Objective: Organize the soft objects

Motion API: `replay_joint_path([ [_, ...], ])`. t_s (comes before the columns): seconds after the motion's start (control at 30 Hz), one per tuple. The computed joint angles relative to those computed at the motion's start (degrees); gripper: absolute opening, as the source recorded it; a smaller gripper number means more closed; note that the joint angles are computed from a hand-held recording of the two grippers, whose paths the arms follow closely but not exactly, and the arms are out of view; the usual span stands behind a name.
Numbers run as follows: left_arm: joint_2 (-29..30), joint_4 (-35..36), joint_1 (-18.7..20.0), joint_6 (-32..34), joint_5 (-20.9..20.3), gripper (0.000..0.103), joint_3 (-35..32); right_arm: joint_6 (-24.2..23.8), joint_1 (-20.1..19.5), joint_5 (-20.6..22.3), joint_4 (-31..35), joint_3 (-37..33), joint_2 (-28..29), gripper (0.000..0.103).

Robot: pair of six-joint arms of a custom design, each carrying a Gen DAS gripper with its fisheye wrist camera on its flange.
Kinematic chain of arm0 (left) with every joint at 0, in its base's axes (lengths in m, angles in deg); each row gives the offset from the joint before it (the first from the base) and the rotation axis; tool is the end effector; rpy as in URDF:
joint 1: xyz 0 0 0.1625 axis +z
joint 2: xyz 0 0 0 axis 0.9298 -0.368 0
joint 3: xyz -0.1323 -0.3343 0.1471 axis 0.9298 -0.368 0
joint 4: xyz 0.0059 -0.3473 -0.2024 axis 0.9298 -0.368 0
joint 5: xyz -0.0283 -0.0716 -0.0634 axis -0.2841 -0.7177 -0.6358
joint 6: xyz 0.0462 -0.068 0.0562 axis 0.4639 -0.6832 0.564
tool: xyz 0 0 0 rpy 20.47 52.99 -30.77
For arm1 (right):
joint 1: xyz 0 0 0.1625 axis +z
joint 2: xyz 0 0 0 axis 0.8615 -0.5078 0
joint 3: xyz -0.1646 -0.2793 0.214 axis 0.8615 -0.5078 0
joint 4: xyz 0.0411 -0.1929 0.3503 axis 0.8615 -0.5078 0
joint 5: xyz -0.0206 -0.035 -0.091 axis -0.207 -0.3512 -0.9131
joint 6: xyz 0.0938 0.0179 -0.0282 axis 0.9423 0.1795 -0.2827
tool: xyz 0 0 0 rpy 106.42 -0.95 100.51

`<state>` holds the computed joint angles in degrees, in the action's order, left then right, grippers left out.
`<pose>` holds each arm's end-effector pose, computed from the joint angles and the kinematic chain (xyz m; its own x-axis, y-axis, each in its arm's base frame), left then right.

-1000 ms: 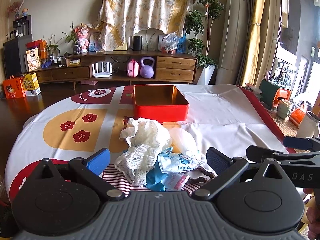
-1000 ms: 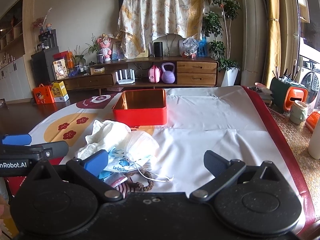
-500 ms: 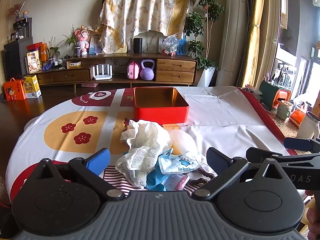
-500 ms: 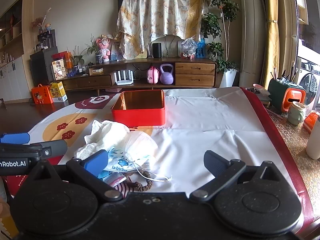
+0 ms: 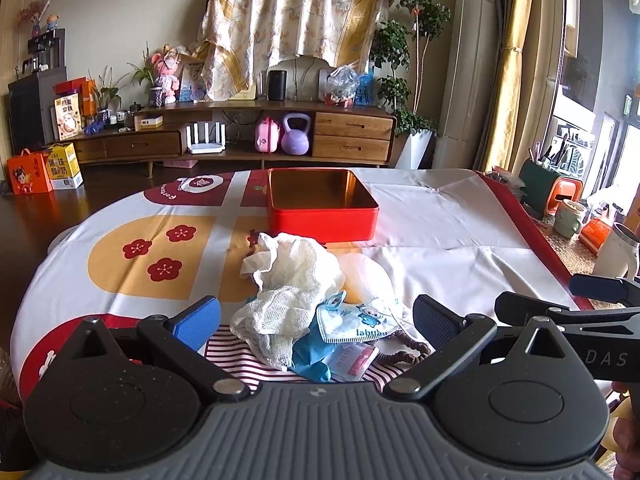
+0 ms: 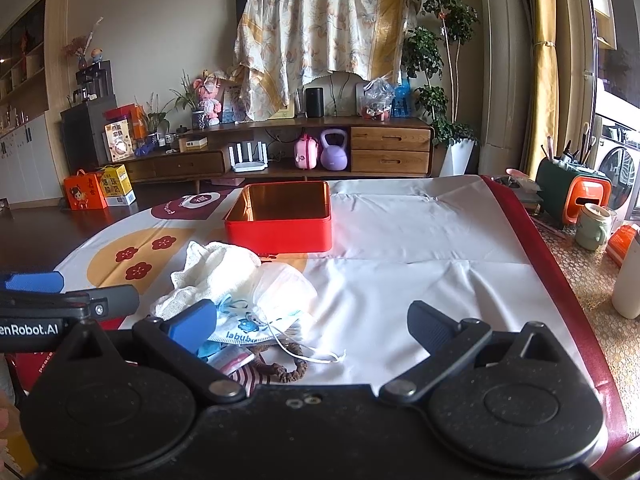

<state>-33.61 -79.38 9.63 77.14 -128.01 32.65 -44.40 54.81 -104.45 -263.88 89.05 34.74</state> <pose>0.0042 -0.6979 0.2778 -0.6348 0.5698 -0.5219 0.7725 0.4836 -0.4116 0.3225 -0.5963 -0.0803 -0.6868 0.3711 0.6250 -0.4533 0.4536 -0.7673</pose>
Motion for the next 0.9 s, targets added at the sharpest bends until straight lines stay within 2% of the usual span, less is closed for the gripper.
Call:
replay_joint_path([
  [0.43, 0.8, 3.0, -0.2, -2.3, 2.2, 0.103, -1.6, 0.5, 0.0, 1.0, 1.5, -0.3, 0.2, 0.101],
  [0.63, 2.1, 1.6, 0.0, -1.6, 2.1, 0.103, -2.9, 0.9, -0.5, 1.8, 3.5, -1.5, 0.5, 0.101],
  [0.77, 3.8, 3.6, 0.5, -2.3, 1.6, 0.103, -5.9, 1.9, -1.4, 3.4, 5.6, -1.9, 0.3, 0.1],
  [0.9, 6.1, 1.9, 0.9, -2.0, 1.2, 0.103, -8.3, 2.9, -2.8, 5.6, 8.7, -1.8, -0.4, 0.098],
])
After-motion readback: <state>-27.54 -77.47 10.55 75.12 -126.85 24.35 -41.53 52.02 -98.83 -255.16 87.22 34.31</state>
